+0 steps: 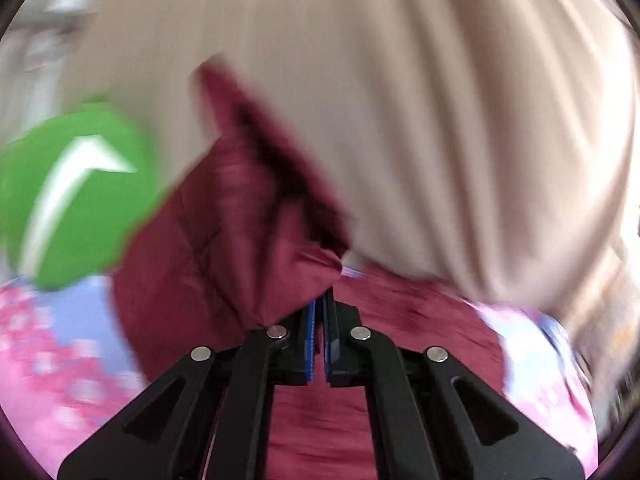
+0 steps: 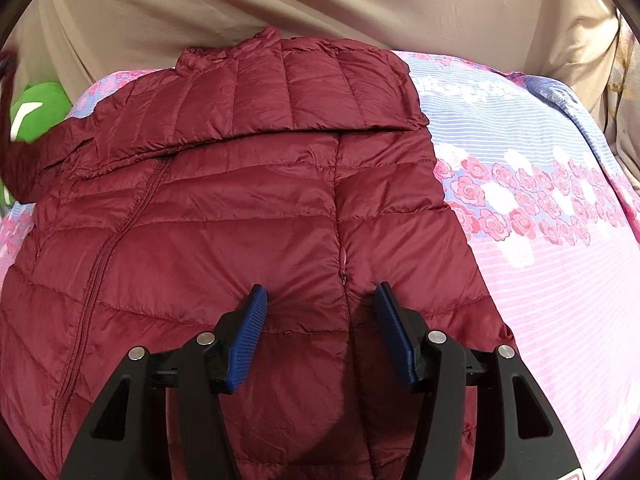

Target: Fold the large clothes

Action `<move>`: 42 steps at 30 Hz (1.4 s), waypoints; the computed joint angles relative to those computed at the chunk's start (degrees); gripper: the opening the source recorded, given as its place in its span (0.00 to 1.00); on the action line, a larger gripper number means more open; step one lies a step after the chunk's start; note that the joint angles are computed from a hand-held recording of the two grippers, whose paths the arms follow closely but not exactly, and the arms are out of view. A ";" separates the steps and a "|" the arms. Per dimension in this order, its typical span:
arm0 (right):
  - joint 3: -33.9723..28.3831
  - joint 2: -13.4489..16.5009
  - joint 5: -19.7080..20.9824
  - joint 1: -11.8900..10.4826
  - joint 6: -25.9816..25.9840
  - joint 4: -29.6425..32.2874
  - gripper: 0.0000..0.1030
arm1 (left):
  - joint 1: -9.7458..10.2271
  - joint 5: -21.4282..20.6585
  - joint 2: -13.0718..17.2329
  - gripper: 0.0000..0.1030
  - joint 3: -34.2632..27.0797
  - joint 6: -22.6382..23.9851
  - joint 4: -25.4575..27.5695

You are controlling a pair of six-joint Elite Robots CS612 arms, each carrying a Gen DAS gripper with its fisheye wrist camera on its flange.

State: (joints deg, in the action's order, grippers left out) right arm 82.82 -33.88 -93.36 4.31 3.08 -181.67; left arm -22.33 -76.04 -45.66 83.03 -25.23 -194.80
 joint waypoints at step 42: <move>-18.68 3.70 17.56 -1.00 3.79 2.20 0.02 | 3.12 -16.15 6.93 0.85 -0.07 -22.72 6.87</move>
State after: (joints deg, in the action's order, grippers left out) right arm 64.14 -30.19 -75.79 3.31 6.88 -179.47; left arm -19.22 -92.20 -38.73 82.96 -47.95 -187.93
